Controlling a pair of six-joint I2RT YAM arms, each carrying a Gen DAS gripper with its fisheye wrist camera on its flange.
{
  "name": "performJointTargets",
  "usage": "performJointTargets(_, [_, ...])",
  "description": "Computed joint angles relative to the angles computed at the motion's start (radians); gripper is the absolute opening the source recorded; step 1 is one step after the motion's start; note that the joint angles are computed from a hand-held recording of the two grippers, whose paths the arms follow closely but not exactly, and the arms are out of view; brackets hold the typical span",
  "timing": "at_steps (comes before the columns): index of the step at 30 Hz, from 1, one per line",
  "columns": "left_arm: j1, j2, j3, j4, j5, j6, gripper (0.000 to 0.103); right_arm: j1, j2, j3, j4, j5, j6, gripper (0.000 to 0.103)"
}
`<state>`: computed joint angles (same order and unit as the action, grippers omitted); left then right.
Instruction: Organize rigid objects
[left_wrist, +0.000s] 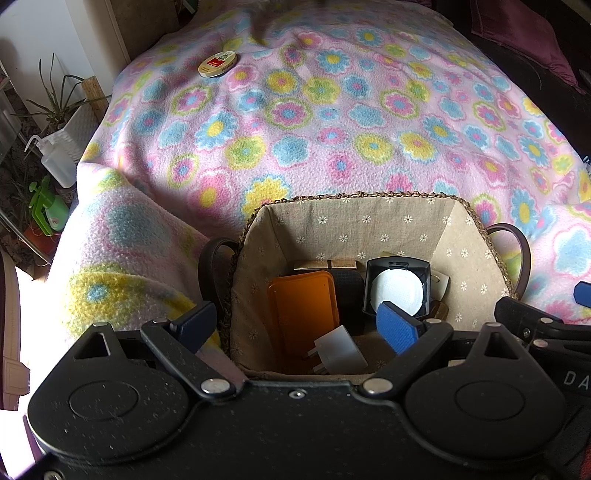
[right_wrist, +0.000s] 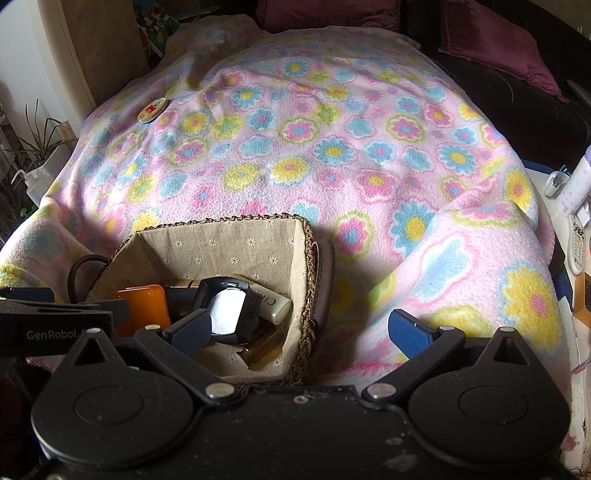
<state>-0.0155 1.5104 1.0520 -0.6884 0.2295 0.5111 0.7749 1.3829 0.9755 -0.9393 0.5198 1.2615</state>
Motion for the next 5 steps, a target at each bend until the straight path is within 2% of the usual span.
performJointTargets(5, [-0.002,0.0,0.0,-0.001,-0.002,-0.003,0.091,0.0,-0.001,-0.001,0.001,-0.001,-0.001,0.102])
